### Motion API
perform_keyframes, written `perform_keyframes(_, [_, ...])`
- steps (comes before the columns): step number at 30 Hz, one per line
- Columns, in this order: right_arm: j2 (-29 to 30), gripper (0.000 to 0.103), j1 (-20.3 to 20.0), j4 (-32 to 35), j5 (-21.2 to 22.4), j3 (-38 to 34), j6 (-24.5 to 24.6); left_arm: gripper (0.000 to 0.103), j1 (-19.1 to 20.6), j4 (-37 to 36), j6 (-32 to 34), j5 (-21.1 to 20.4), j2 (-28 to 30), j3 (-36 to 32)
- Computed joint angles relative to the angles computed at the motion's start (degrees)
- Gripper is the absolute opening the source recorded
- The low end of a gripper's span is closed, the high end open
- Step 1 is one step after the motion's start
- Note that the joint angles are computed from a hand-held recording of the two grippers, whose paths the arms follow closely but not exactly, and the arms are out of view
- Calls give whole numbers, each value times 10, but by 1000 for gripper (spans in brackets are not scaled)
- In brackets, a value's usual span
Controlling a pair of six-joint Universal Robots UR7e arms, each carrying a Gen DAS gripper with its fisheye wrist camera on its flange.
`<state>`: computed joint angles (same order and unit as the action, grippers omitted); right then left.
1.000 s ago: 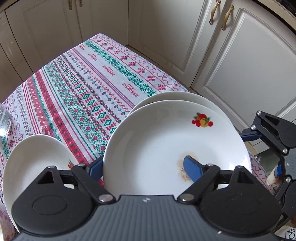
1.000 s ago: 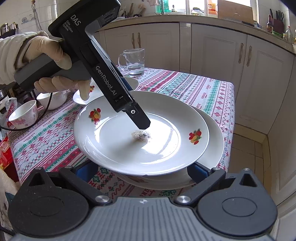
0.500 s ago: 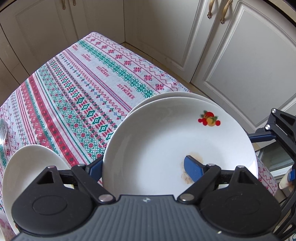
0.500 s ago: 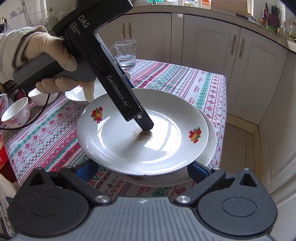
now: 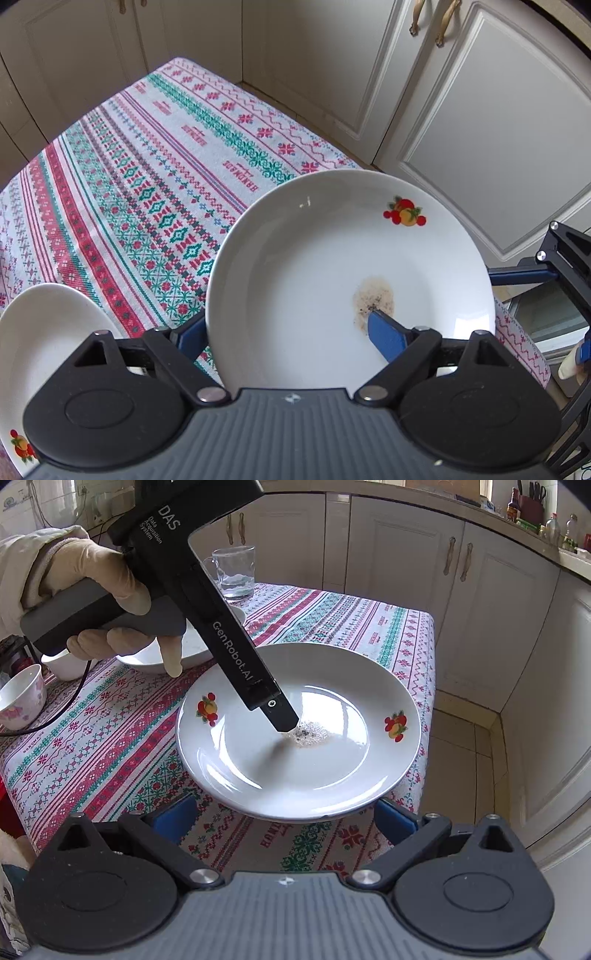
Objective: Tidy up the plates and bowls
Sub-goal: 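Open the left gripper to release the stacked plate, then withdraw the left gripper up and away from the plate stack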
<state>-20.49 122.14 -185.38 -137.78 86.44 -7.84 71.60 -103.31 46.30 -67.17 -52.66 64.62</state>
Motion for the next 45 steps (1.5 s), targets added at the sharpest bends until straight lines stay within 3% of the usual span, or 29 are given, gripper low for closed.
perform_keyframes(13, [44,103,31,-100,-44,-32,-81,89,6,-131,45,-71,-101,109])
perform_keyframes(31, [85,103,89,-153,-74,-76,-117,90,24,-223,36,-108,-245,247])
perform_keyframes(38, [91,103,99,-150,-76,-83,-111,96,49,-349,0,-126,-285,323])
perform_keyframes(45, [96,103,97,-117,-71,-97,-105,97,66,-511,-23,-71,-273,373])
